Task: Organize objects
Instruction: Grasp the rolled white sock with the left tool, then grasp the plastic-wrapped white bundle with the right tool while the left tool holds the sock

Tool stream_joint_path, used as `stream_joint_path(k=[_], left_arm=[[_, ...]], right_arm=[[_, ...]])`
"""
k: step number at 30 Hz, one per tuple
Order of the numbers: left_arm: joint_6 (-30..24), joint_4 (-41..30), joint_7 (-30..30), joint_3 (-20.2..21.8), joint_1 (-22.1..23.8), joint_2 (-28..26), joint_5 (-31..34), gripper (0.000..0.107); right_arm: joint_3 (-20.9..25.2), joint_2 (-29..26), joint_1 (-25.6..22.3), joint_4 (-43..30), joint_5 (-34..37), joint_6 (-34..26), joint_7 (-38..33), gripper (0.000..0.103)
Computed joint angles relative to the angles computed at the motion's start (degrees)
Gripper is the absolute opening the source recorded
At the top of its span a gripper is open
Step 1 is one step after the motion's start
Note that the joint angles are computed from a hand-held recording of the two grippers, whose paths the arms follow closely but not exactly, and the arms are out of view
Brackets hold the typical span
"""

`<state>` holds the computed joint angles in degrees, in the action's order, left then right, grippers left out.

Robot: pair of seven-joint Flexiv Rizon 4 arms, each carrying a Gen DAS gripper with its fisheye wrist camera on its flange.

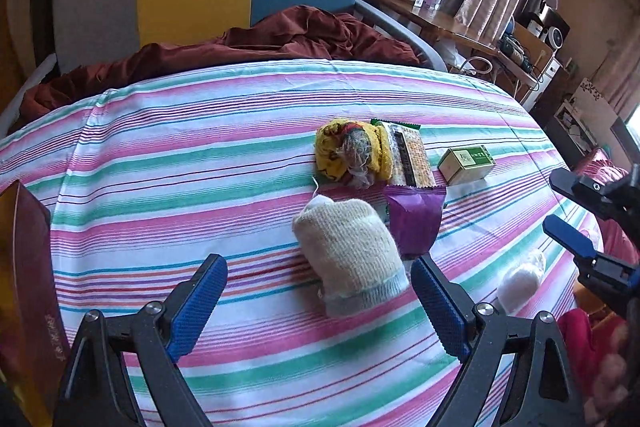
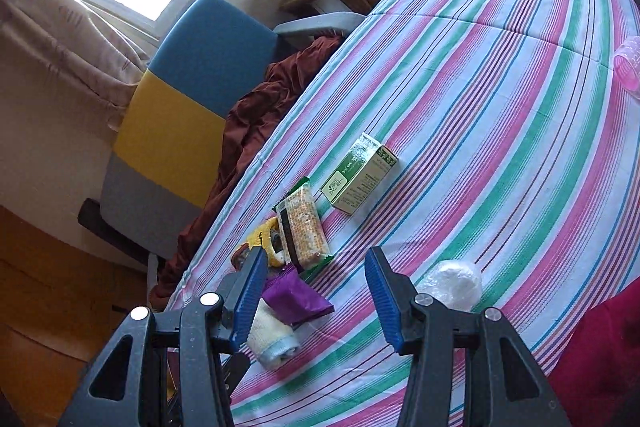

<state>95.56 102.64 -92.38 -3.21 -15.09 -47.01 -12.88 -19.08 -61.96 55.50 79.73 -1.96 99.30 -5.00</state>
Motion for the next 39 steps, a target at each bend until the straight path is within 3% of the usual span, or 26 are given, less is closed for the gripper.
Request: stream_joint_path(k=[5, 6, 7, 8, 9, 10, 11, 20, 23, 26, 30, 32, 37, 38, 39], left_arm=[[-4.04, -7.40, 0.46, 3.14, -2.89, -4.33, -0.26, 0.095], [-5.41, -8.47, 0.63, 3.26, -2.88, -5.05, -0.24, 0.092], [-6.76, -9.31, -0.43, 2.11, -1.51, -5.62, 1.69, 0.084], [-6.53, -8.75, 2.24, -0.91, 0.61, -6.03, 0.02, 0.078], [-3.99, -7.05, 4.93, -4.87, 3.37, -6.17, -1.56, 0.075], [-1.45, -5.78, 4.16, -6.96, 5.31, -6.14, 0.59, 0.063], [-0.20, -4.49, 4.61, -8.06, 6.16, -5.76, 1.05, 0.061], [13.30, 10.89, 1.59, -10.37, 9.13, -1.10, 5.14, 0.058], [16.05, 13.92, -0.47, -10.15, 9.76, -1.10, 9.50, 0.052], [18.95, 14.70, 1.84, -6.95, 6.25, -1.23, 8.43, 0.051], [20.90, 14.61, 2.07, -8.17, 8.01, -2.27, 10.53, 0.050], [22.78, 14.61, 2.44, -7.40, 7.38, -2.87, 11.02, 0.050], [23.53, 14.83, 1.42, -10.78, 11.46, -3.69, 14.10, 0.050], [23.62, 14.79, 1.23, -11.07, 11.80, -3.82, 14.47, 0.050], [23.74, 14.75, 1.05, -11.21, 11.96, -3.91, 14.70, 0.050]], right_arm=[[1.59, 0.00, -1.11, -0.63, -1.06, -0.35, -0.94, 0.052], [1.67, 0.04, -1.15, -0.62, -1.11, -0.41, -1.01, 0.052], [1.77, 0.06, -1.22, -0.62, -1.18, -0.44, -1.08, 0.052], [1.82, 0.03, -1.26, -0.68, -1.21, -0.47, -1.11, 0.052], [1.94, 0.05, -1.34, -0.69, -1.32, -0.51, -1.22, 0.052], [2.12, 0.07, -1.46, -0.74, -1.51, -0.61, -1.39, 0.052], [2.30, 0.10, -1.60, -0.87, -1.78, -0.88, -1.59, 0.052], [2.15, 0.50, -1.52, -0.50, -2.52, -2.19, -0.81, 0.052], [-0.33, 0.70, 0.13, 0.73, -1.41, -2.46, 1.32, 0.052], [-5.10, 0.88, 3.40, 2.88, 0.42, -3.10, 5.01, 0.052], [-12.34, 1.82, 8.78, 6.37, 0.69, -9.96, 12.17, 0.053], [-9.41, 3.07, 6.80, 5.47, -1.37, -15.20, 12.79, 0.056], [7.79, 2.74, -5.08, -4.10, -6.27, -28.21, 4.50, 0.056], [11.94, 1.75, -7.87, -5.13, -7.04, -25.58, 2.98, 0.058], [14.94, 0.38, -9.62, -5.89, -4.08, -19.21, -0.66, 0.058]])
